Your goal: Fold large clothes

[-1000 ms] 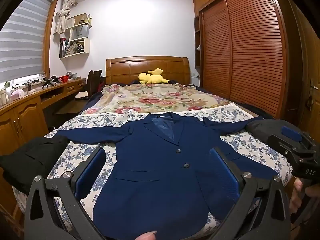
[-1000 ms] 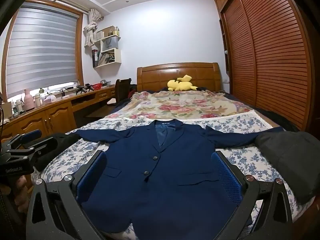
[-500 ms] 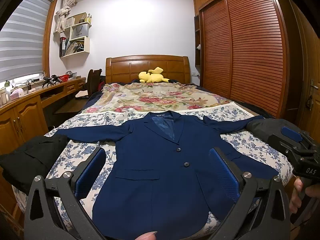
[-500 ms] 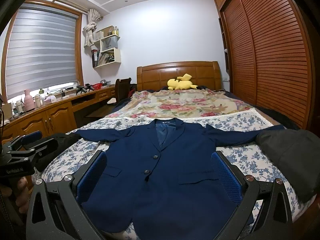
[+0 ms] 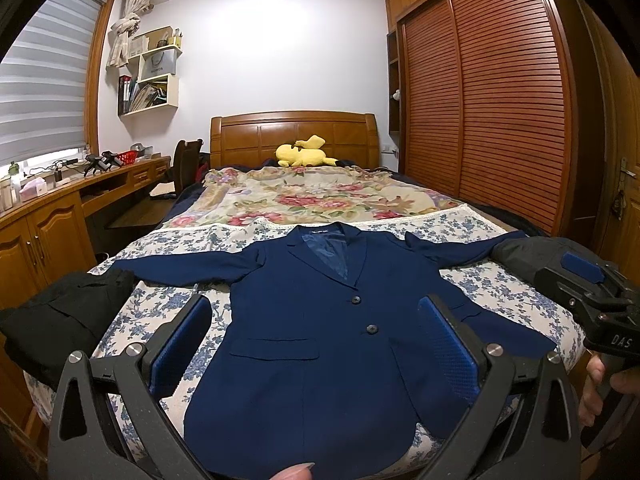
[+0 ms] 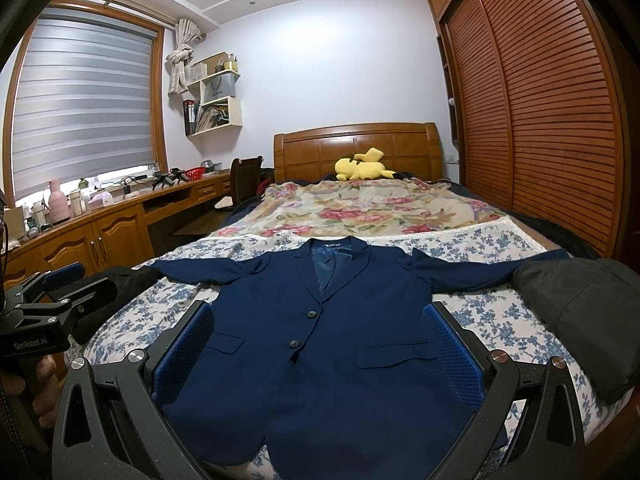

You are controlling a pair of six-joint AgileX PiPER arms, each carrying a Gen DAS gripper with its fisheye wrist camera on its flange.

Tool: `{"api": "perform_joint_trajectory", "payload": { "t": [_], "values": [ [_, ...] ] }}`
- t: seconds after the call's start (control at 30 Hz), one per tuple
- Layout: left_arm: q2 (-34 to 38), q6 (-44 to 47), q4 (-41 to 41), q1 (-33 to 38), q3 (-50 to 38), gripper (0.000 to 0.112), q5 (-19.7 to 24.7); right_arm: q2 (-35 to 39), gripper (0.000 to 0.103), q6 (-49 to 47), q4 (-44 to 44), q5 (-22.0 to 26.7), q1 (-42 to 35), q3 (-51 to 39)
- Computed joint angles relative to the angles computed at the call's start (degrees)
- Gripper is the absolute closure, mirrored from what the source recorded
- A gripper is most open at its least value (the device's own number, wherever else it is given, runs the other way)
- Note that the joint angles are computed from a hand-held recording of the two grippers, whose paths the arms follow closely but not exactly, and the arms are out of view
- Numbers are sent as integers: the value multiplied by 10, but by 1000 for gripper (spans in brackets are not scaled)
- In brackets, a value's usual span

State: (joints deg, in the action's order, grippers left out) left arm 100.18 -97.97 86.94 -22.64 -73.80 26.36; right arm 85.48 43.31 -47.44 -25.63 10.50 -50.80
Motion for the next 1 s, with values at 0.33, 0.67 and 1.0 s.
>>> {"api": "perform_joint_trajectory", "payload": {
  "t": [0.33, 0.67, 1.0],
  "values": [
    [10, 11, -16, -6, -11, 9, 7, 2, 0, -1, 3, 0, 1, 1],
    [10, 10, -12, -4, -10, 9, 7, 0, 0, -16, 22, 6, 7, 4],
    [13, 12, -13, -7, -14, 9, 11, 1, 0, -16, 23, 6, 8, 3]
  ]
}}
